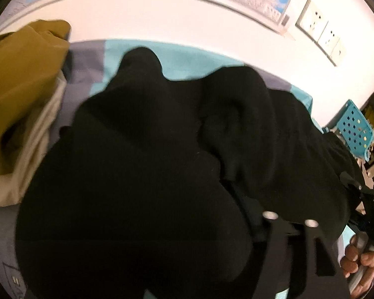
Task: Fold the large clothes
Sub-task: 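Lift the black jacket bundle with both grippers and carry it toward the clothes stack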
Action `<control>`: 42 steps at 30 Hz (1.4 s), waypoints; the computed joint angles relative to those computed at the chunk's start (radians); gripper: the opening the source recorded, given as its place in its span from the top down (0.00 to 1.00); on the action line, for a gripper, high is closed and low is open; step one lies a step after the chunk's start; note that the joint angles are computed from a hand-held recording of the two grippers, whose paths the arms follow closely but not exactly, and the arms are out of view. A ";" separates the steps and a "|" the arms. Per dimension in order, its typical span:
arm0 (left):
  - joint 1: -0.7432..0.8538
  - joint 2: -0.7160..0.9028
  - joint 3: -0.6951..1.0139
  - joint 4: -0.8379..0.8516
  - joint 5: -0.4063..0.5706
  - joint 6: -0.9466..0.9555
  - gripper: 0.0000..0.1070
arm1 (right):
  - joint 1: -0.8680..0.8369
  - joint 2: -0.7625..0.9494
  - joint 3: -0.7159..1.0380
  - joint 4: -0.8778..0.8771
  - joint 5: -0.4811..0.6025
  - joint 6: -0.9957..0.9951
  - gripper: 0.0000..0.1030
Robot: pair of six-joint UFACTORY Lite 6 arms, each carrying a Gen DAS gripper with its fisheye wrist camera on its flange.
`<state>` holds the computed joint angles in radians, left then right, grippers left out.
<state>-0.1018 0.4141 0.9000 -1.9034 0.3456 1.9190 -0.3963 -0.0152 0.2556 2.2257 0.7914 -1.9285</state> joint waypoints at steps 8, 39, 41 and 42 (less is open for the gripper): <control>-0.010 -0.019 0.010 0.026 -0.024 -0.014 0.57 | -0.002 0.011 0.034 -0.045 -0.005 -0.013 0.67; -0.061 -0.059 -0.060 -0.148 -0.024 0.176 0.57 | -0.008 0.005 0.010 -0.147 0.053 0.001 0.72; -0.090 -0.089 -0.075 -0.231 -0.048 0.248 0.59 | -0.026 -0.042 0.004 -0.209 0.071 0.066 0.74; -0.097 -0.104 -0.081 -0.247 -0.053 0.265 0.60 | -0.024 -0.090 0.000 -0.240 0.060 0.105 0.74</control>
<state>-0.1989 0.3098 0.8185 -2.1507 0.2923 2.1842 -0.4205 -0.1047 0.2557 1.9854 0.8515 -1.8231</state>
